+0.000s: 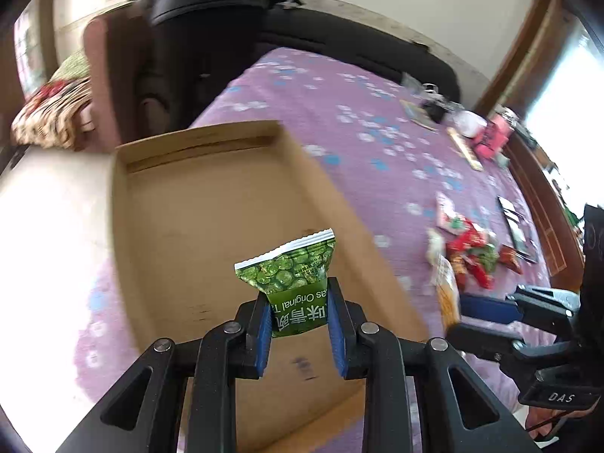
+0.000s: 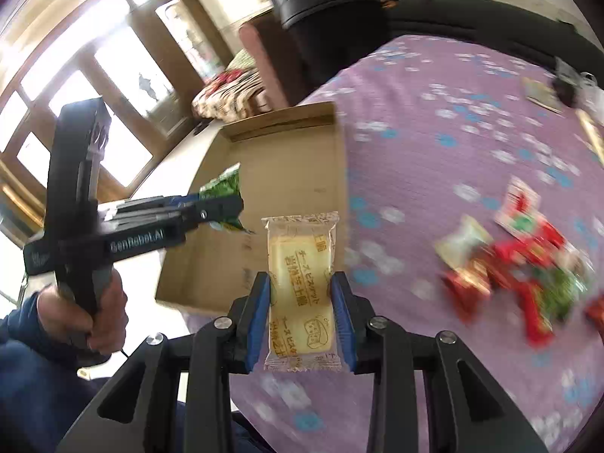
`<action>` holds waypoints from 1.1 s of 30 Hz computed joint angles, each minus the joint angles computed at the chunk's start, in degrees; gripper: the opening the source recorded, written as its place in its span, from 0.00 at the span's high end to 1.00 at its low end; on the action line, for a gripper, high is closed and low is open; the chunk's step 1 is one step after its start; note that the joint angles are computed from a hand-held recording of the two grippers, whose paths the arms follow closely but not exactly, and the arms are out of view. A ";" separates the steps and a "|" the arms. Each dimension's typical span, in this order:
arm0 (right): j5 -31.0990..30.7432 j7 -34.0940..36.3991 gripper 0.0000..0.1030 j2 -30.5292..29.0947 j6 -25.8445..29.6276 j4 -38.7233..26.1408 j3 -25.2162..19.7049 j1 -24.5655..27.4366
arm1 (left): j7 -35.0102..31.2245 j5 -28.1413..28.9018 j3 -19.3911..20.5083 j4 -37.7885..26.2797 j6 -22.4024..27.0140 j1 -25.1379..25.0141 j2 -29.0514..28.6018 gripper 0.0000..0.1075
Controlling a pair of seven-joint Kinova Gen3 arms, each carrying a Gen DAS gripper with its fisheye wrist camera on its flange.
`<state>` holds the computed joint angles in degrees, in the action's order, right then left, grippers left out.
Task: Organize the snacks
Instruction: 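Carry both packets to the cardboard tray and open both grippers to drop them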
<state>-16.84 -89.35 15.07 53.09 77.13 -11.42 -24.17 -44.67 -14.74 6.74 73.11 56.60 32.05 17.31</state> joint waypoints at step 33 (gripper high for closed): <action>9.86 -11.72 0.68 14.53 8.53 -16.92 1.85 -9.20 | -6.23 5.36 -0.35 4.22 -2.68 -5.94 0.23 0.75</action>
